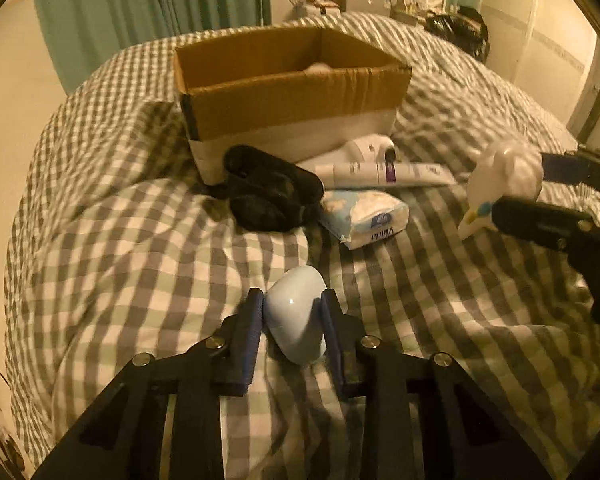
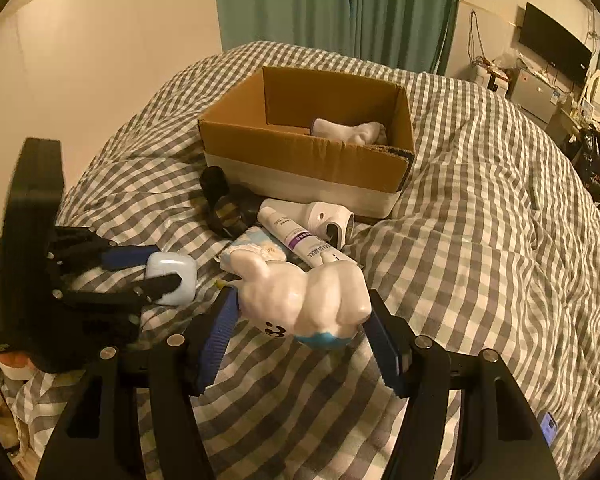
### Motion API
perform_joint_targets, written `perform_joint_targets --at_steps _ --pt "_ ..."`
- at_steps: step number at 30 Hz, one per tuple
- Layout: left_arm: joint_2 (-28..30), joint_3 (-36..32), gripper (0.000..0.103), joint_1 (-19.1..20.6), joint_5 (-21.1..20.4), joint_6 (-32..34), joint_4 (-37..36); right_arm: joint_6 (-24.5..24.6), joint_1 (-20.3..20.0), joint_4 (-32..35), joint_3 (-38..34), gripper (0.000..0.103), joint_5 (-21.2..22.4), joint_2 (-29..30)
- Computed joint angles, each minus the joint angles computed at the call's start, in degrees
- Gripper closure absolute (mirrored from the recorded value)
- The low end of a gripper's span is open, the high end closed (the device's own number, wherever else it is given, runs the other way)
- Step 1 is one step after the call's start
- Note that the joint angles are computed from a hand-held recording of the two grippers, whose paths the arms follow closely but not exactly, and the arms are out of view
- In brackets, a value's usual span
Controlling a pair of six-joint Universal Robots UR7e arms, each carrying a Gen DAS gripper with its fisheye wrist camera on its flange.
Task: Organize objects
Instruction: 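Grasp the white figurine with the right tool while the left tool grasps the white earbud case, then carry the figurine and earbud case over the box with both tools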
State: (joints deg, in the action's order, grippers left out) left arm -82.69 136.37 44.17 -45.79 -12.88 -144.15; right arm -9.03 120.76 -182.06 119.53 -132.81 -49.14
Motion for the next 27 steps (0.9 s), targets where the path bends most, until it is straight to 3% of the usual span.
perform_joint_targets --at_steps 8,16,27 --pt "-4.1 -0.3 0.076 -1.6 1.2 -1.0 0.5 -1.6 1.9 -0.8 -0.2 0.04 -0.4 -0.2" --pt "-5.6 -2.7 0.077 -3.3 4.0 1.6 -1.1 -7.0 5.0 -3.6 -1.5 0.04 -1.9 -0.2" --pt "-0.5 -13.5 0.078 -2.0 6.3 9.7 -6.1 -16.4 6.6 -4.2 -10.4 0.04 -3.5 0.9"
